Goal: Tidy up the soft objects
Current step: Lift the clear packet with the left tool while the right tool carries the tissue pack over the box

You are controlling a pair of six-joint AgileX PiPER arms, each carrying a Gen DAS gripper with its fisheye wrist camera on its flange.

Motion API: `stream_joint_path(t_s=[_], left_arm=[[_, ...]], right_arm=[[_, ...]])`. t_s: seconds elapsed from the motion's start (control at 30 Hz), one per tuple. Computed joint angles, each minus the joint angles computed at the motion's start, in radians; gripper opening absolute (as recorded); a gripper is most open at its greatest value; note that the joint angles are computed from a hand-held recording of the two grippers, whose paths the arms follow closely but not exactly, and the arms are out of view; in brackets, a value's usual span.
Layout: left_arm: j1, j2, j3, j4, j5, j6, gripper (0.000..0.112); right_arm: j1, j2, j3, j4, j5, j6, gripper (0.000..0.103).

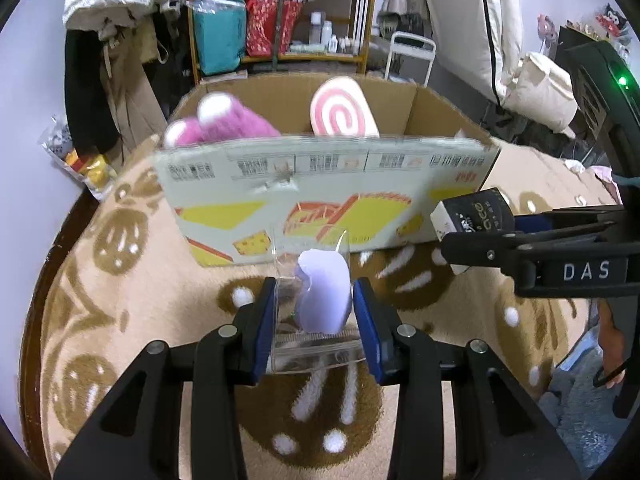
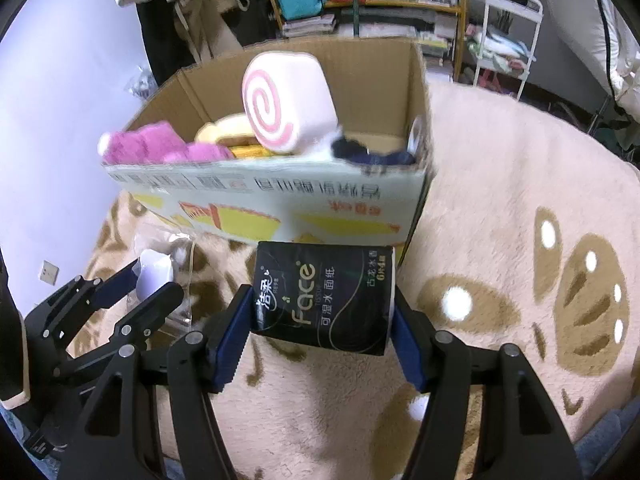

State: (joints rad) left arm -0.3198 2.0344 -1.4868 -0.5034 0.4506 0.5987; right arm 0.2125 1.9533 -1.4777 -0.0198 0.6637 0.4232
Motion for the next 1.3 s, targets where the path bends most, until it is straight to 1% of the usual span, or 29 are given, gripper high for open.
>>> stream_joint_path(t_s=[0.1,0.2,0.27,0.33,0.4,0.5,0.57,0.63,0.73,0.83,0.93,1.1,1.13,1.2,1.23,1.3], left_arm=[[-0.004,-0.049,0.043,-0.020,-0.035,0.024,0.037],[-0.009,-0.112,0.091,-0.022,-0.079,0.046,0.037],[-0.018,-0.153,0.123,0.000,-0.124,0.038,0.037],[-0.019,-0.181,0.134,-0.012,-0.150,0.050,0.037],[-0.016,-0.208,0.140,-0.049,-0.162,0.080,0.037],[-0.012,-0.237,0.140,-0.119,-0.176,0.134,0.037],[-0.012,-0.251,0.139,-0.149,-0.183,0.164,0.037],[-0.016,-0.260,0.128,-0.167,-0.189,0.197,0.037],[-0.023,-0.247,0.077,-0.141,-0.178,0.181,0.037],[-0.029,-0.217,0.011,-0.117,-0.169,0.159,0.037],[-0.037,-0.174,-0.065,-0.050,-0.165,0.092,0.037],[-0.025,-0.097,-0.192,-0.001,-0.127,0.004,0.038],[-0.022,-0.078,-0.219,0.015,-0.118,-0.020,0.038],[-0.024,-0.042,-0.272,0.078,-0.100,-0.087,0.038],[-0.023,-0.018,-0.306,0.105,-0.083,-0.112,0.038],[-0.026,0.020,-0.359,0.153,-0.053,-0.154,0.038]], right_arm=[[-0.012,-0.060,0.046,0.006,-0.018,-0.011,0.068],[0.000,-0.099,0.070,-0.028,-0.037,0.019,0.068],[0.017,-0.126,0.082,-0.081,-0.048,0.062,0.068],[0.029,-0.156,0.108,-0.134,-0.067,0.101,0.068],[0.041,-0.181,0.118,-0.191,-0.078,0.141,0.068],[0.042,-0.204,0.120,-0.230,-0.096,0.161,0.068],[0.034,-0.207,0.106,-0.202,-0.103,0.136,0.068],[0.032,-0.207,0.091,-0.207,-0.103,0.134,0.068],[0.035,-0.208,0.069,-0.237,-0.105,0.151,0.068],[0.027,-0.213,0.060,-0.256,-0.133,0.161,0.068],[0.018,-0.216,0.054,-0.303,-0.167,0.197,0.068],[-0.004,-0.209,0.060,-0.398,-0.261,0.287,0.068],[-0.013,-0.206,0.066,-0.412,-0.293,0.307,0.068],[-0.030,-0.198,0.070,-0.396,-0.343,0.306,0.069],[-0.044,-0.192,0.073,-0.359,-0.375,0.276,0.069],[-0.053,-0.181,0.079,-0.342,-0.404,0.266,0.069]])
